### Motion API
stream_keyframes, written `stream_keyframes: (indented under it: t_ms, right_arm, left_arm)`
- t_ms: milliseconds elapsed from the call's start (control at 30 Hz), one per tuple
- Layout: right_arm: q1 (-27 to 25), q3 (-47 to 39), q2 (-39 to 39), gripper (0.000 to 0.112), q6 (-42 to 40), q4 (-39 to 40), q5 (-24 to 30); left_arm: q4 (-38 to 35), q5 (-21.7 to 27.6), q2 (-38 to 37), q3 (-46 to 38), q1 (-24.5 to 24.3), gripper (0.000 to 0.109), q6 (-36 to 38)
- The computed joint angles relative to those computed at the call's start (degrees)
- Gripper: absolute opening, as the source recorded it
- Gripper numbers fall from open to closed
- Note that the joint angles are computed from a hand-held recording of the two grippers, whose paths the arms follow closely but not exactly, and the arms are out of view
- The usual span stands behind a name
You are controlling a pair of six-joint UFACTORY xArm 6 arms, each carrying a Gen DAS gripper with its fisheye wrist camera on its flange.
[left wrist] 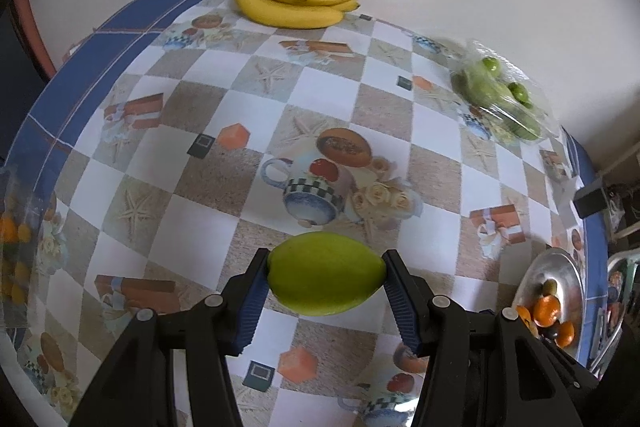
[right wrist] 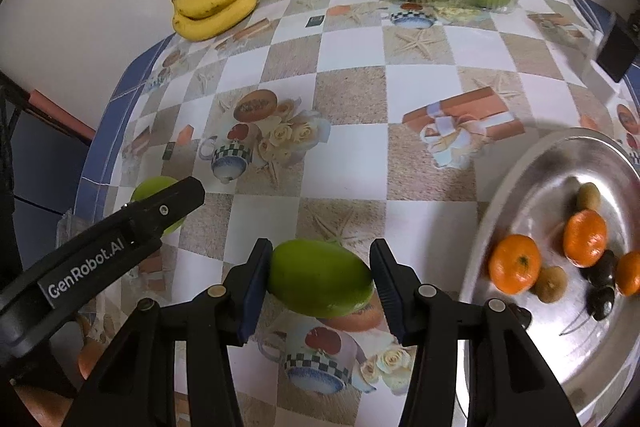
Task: Organize fruits
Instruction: 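Lift and carry both green apples over the steel bowl with both tools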
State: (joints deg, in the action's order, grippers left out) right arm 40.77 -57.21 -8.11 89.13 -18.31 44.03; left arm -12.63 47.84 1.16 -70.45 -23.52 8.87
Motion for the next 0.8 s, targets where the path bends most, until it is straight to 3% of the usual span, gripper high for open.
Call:
stream_keyframes:
  t_ms: [533,800]
  right_arm:
    - [5.36,11.7,-17.46,0.052,19.11,-8.54,8.7]
    - [10.73,18.11,-28.59,0.052,30.45,-10.36,20.19]
  left_arm:
    - [-3.56,1.6,-8.16,5.98,-6.37,0.059,2.59]
    - [-4.57,2.71,-11.08,8.54,-11.81,0.059,4.57]
